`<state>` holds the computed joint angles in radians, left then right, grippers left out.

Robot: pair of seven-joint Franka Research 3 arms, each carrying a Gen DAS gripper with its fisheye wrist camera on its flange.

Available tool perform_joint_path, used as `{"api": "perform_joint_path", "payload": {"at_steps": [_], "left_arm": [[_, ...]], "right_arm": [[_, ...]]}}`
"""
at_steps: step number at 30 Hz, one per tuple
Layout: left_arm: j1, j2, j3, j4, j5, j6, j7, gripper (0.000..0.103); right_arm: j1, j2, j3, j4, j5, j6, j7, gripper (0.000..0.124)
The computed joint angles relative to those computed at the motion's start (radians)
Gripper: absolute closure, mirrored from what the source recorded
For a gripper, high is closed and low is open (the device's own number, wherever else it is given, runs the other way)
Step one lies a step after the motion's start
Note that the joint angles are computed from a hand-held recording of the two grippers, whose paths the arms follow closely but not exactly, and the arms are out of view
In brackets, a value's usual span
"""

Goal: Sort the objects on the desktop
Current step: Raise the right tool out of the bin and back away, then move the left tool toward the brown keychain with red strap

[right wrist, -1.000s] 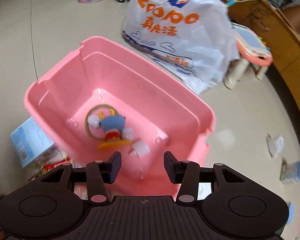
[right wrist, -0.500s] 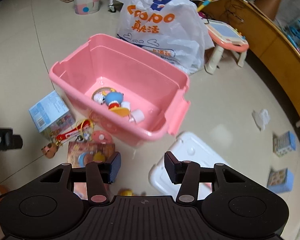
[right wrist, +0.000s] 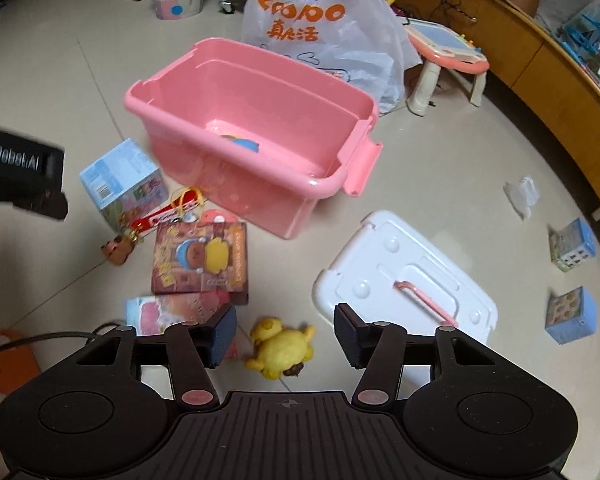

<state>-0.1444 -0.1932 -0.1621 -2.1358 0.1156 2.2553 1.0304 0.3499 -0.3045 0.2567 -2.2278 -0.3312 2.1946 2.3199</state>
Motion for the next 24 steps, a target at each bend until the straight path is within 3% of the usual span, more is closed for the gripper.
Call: {"api": "perform_joint_path", "payload": {"at_steps": [8,24], "left_arm": [[0.027,-0.024,0.015,-0.025,0.003,0.028,-0.057,0.011],[0.049,0.036,0.038,-0.044,-0.091,0.198,-0.096,0.011]], "right_arm": [[0.013,-0.023,-0.007,-0.051,0.066,-0.003,-0.023,0.07],[-0.001,0.009,-0.033,-0.071,0.17,0.071,-0.022,0.069]]}}
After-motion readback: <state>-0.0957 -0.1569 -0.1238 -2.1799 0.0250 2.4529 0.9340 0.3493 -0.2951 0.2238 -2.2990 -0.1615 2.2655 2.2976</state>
